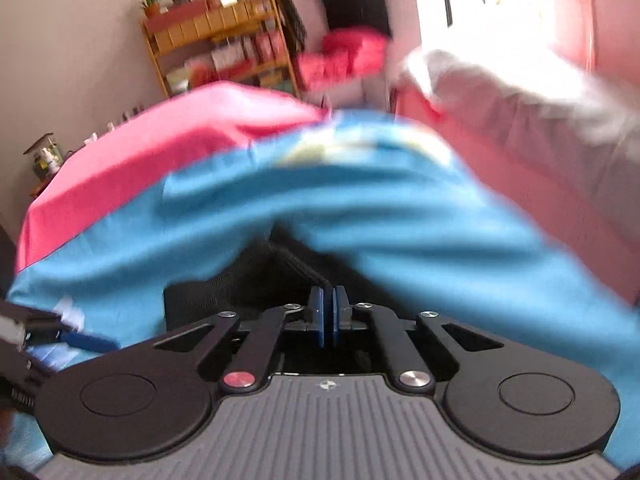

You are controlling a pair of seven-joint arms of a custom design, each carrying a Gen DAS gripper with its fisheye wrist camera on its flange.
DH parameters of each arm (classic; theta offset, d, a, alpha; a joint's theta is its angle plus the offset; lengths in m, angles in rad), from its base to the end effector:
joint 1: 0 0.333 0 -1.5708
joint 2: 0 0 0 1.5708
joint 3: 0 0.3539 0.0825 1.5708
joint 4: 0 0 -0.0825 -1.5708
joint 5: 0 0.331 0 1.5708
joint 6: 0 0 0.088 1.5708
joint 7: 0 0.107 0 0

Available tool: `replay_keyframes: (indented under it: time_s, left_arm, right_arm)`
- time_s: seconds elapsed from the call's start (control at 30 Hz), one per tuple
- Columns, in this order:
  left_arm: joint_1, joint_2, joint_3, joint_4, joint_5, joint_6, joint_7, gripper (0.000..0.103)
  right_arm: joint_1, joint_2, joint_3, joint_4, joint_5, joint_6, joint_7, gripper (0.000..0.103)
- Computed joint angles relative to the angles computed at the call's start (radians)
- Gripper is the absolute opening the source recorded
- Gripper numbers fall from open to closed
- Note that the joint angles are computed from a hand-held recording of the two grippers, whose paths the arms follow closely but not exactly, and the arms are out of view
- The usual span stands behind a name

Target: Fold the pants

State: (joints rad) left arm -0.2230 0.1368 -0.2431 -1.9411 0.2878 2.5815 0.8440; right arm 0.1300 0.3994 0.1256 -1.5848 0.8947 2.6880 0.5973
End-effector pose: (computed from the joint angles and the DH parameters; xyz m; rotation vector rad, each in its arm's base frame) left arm 0.5256 -0.2612 0.5342 -2.0411 1.9092 -0.6633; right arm 0.6689 0.1317 0.5343 -1.9264 1.1200 -0.3538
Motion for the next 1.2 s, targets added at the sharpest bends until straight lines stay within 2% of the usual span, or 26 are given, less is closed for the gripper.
replay_keyframes:
  time_s: [0.1,0.13,0.17,0.2,0.23,0.27,0.33,0.4,0.53,0.6,0.67,0.8,0.87,0.9,0.93,1.0,1.1,1.17,1.2]
  left_arm:
    - [-0.005,0.025,0.000,0.035,0.012,-0.005,-0.007,0.103]
    - [-0.006,0.031,0.000,0.044,0.014,-0.007,-0.009,0.103]
    - [-0.007,0.038,-0.001,0.057,0.015,-0.009,-0.010,0.103]
    - [-0.008,0.045,-0.003,0.069,0.015,-0.011,-0.007,0.103]
    - [-0.009,0.051,-0.003,0.080,0.018,-0.012,-0.004,0.103]
    - [-0.010,0.051,-0.004,0.085,0.025,-0.006,0.000,0.103]
    - [-0.014,0.060,-0.005,0.103,0.040,-0.003,0.008,0.103]
    - [-0.020,0.082,-0.005,0.139,0.055,-0.014,0.018,0.103]
    - [-0.031,0.139,-0.018,0.222,0.054,-0.015,0.056,0.103]
    - [-0.038,0.179,-0.028,0.279,0.051,-0.015,0.091,0.103]
    - [-0.061,0.233,-0.028,0.357,0.063,-0.042,0.112,0.103]
    - [-0.105,0.343,-0.030,0.510,0.064,-0.120,0.157,0.103]
    - [-0.144,0.387,-0.011,0.577,0.098,-0.182,0.169,0.103]
    - [-0.161,0.400,-0.002,0.598,0.115,-0.203,0.172,0.103]
    - [-0.175,0.407,0.005,0.608,0.133,-0.217,0.179,0.103]
    - [-0.186,0.409,0.011,0.614,0.149,-0.230,0.189,0.103]
    - [-0.187,0.419,0.011,0.630,0.145,-0.240,0.197,0.103]
    - [-0.193,0.428,0.016,0.644,0.146,-0.251,0.188,0.103]
    - [-0.200,0.434,0.020,0.653,0.151,-0.260,0.184,0.103]
  right_arm:
    - [0.036,0.042,-0.017,0.047,-0.063,0.073,0.005,0.006]
    - [0.061,0.063,-0.043,0.057,-0.116,0.083,0.044,0.007]
    - [0.095,0.087,-0.087,0.070,-0.205,0.066,0.129,0.012]
    - [0.101,0.100,-0.097,0.064,-0.252,0.054,0.164,0.012]
    - [0.086,0.083,-0.072,0.028,-0.228,0.097,0.135,0.018]
    - [0.062,0.057,-0.039,-0.011,-0.190,0.133,0.111,0.040]
    - [0.026,-0.010,-0.004,-0.088,-0.110,0.175,0.102,0.060]
    - [-0.026,-0.093,0.039,-0.188,0.013,0.219,0.012,0.058]
    - [-0.057,-0.244,-0.036,-0.362,0.074,0.170,-0.028,0.056]
    - [-0.051,-0.288,-0.098,-0.430,-0.022,0.174,0.031,0.054]
    - [-0.051,-0.302,-0.154,-0.463,-0.180,0.159,0.142,0.044]
    - [-0.070,-0.270,-0.183,-0.460,-0.289,0.110,0.228,0.043]
    - [-0.077,-0.256,-0.174,-0.468,-0.295,0.115,0.215,0.041]
    - [-0.080,-0.254,-0.163,-0.478,-0.272,0.139,0.186,0.036]
    - [-0.085,-0.254,-0.155,-0.477,-0.257,0.139,0.163,0.005]
    - [-0.078,-0.258,-0.158,-0.472,-0.282,0.156,0.157,0.005]
    - [-0.100,-0.263,-0.123,-0.460,-0.152,0.267,0.037,0.005]
    - [-0.115,-0.243,-0.111,-0.431,-0.070,0.262,-0.015,0.005]
    - [-0.103,-0.223,-0.127,-0.430,-0.102,0.262,0.018,0.005]
